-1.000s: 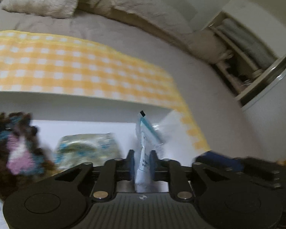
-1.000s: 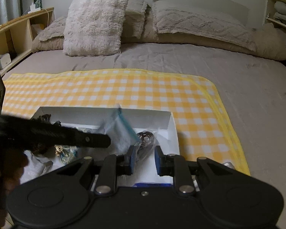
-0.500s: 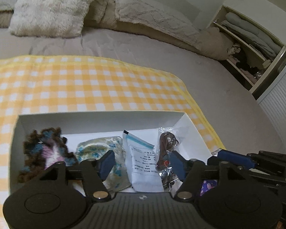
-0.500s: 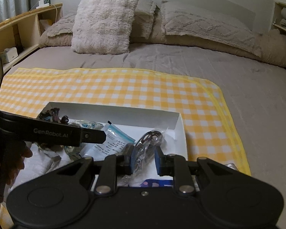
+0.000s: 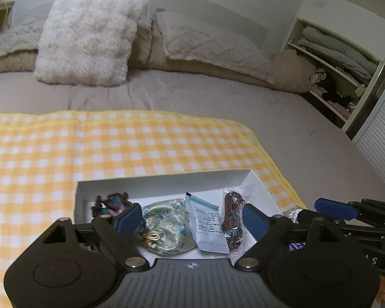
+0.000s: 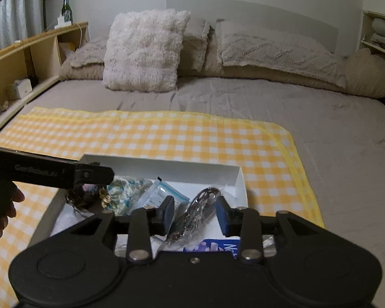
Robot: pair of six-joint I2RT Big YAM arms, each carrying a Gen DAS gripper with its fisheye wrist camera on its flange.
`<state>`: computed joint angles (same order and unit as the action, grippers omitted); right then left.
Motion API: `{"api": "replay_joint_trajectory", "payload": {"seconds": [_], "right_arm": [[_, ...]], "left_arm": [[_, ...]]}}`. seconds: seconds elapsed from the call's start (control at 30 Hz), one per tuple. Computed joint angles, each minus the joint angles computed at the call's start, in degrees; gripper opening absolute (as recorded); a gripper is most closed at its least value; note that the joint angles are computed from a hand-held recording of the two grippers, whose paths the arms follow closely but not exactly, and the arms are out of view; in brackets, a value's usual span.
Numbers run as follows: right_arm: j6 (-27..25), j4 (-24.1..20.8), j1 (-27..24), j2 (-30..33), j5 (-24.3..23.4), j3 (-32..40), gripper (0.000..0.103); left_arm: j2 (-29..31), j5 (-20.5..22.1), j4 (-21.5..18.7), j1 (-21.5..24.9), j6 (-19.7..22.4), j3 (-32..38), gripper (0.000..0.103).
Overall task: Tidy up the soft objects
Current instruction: 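Lower the clear cord bag into the tray and open the right tool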
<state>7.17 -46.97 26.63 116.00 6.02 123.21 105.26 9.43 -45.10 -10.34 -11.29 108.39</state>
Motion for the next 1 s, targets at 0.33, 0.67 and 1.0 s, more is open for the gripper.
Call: {"api": "replay_joint_trajectory", "payload": {"seconds": [0.33, 0.67, 1.0], "right_arm": [[1.82, 5.23, 0.47, -5.77, -0.07, -6.29, 0.059], [3.24, 11.48, 1.89, -12.58, 1.65, -13.57, 0.087], [2.98, 15.89, 5.77, -20.61, 7.87, -22.37, 0.103]], "left_arm": [[-6.27, -5.13, 1.42, -0.37, 0.59, -4.53, 0.103], [-14.68, -12.28, 3.1, -0.87, 5.01, -10.72, 0.103], [-26.15, -19.67, 8.52, -3.04, 8.39, -20.84, 0.103]]}}
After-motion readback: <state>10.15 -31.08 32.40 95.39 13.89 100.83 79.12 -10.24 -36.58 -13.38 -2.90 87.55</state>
